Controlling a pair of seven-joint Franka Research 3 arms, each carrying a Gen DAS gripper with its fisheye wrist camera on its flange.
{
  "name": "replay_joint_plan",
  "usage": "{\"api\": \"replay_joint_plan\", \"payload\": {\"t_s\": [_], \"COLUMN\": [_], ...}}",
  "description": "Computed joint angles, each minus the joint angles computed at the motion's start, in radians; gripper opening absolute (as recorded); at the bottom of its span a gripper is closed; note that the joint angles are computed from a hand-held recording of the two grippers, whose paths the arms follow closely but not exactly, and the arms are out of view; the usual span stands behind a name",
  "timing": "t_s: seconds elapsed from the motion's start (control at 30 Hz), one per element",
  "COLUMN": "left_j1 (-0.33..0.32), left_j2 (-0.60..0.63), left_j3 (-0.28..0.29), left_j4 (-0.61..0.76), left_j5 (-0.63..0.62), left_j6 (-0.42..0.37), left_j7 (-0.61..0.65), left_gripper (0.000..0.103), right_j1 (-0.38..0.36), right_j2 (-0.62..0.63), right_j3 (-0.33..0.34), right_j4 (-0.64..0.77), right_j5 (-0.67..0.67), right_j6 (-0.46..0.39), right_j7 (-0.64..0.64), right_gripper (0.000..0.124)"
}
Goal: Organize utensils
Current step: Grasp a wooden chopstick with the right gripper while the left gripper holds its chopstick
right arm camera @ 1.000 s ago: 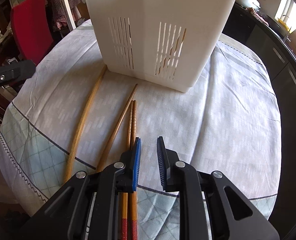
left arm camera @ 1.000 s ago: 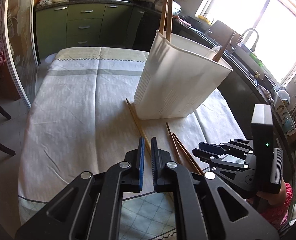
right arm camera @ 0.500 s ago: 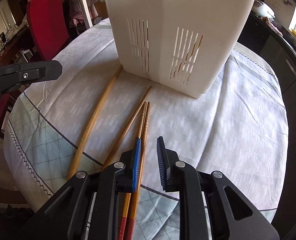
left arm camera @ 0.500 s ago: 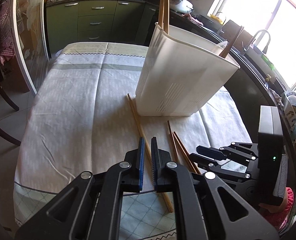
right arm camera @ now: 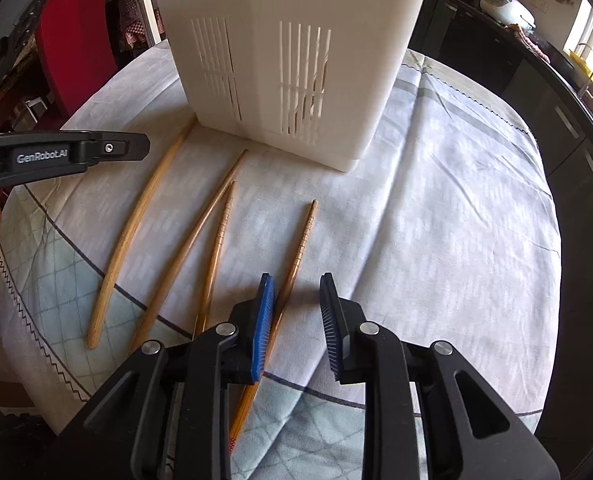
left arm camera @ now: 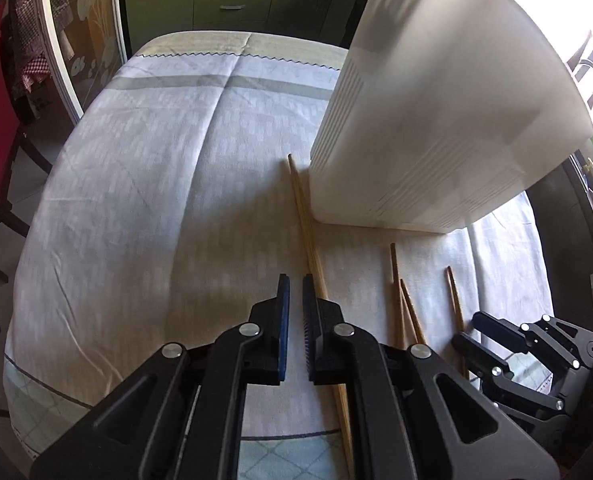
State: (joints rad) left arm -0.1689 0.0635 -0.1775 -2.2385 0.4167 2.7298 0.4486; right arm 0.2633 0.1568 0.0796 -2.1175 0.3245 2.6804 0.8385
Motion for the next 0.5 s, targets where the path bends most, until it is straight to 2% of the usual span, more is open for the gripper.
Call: {"api": "replay_joint_plan", "payload": {"t_s": [0.17,0.3,0.5], "left_j1": [-0.018,-0.027,-0.040], "left_j2": [0.045,0.069,0.106], "left_j3": [0.010,0.015,0.013], "left_j4": [0.062,0.107,0.178], "left_j5": [0.064,0.101,0.130], "left_j6": [-0.066,-0.137,-0.241], "left_j7": [-0.075,-0.115,-0.093], "left_gripper": [0.006,0.006,0.007], "right_j1": [-0.002,-0.010,-0.016], "right_j2": [-0.013,-0.024,-0.053], "right_j3": [0.005,0.006,0.002], "right_j4": [-0.025,-0.035,-0.068], "right_j5": [0.019,0.050,0.094], "right_j6": [0.028,0.017,0.006], "right_j7": [-0.036,-0.071,-0.109], "right_gripper": [0.023,0.023,0.025]}}
